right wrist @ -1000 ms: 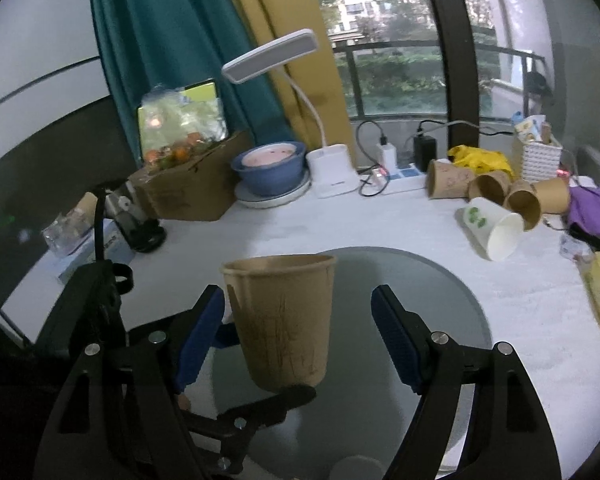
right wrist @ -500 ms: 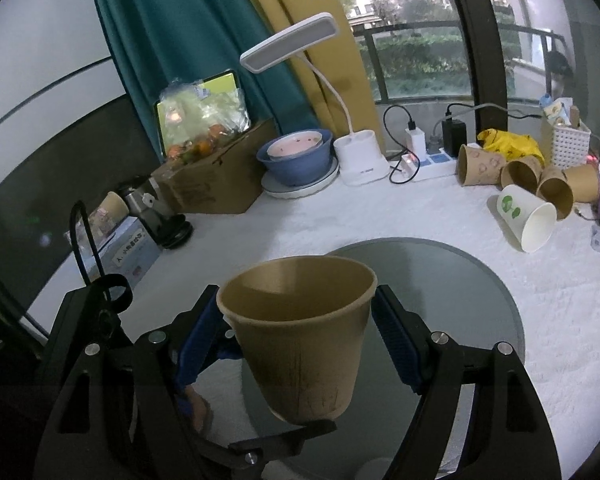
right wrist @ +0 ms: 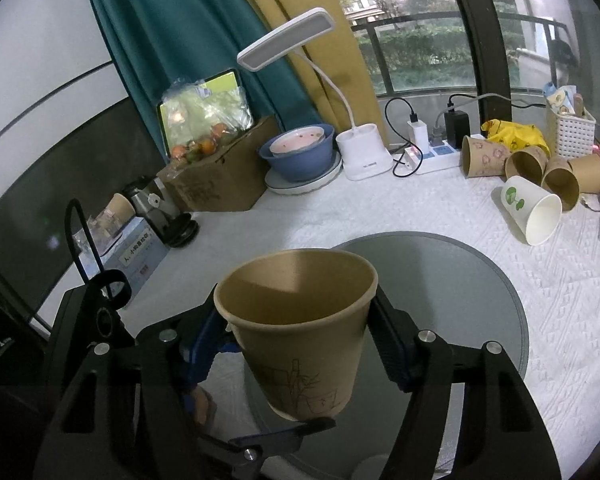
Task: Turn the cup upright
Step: 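Grasp the brown cup with the right gripper while the left gripper releases it, then lower the brown cup rim-up onto the grey mat and open the right gripper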
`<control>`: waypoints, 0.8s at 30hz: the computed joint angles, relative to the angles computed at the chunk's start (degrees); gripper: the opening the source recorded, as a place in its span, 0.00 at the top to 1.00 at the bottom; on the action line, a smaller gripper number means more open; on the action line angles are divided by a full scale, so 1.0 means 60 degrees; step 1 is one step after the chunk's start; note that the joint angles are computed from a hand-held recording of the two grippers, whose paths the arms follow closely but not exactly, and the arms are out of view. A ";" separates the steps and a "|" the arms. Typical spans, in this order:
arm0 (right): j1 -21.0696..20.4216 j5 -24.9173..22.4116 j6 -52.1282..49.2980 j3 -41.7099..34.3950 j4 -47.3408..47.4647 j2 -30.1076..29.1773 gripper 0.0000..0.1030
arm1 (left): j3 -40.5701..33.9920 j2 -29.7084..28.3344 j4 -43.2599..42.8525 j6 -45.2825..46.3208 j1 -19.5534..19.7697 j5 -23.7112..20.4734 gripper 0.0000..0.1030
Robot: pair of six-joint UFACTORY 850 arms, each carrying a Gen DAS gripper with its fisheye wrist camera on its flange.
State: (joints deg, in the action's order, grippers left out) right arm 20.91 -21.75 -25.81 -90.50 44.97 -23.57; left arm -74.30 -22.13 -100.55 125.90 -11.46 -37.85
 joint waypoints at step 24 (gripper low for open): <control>0.0377 0.1270 0.6783 -0.1275 -0.7871 -0.1183 0.32 | -0.1620 -0.0991 0.3316 -0.6457 0.0979 0.0761 0.16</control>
State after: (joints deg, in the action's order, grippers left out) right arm 23.17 -14.14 14.89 -98.15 -2.26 -30.67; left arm -84.02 -28.08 -80.66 87.16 -5.59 -33.29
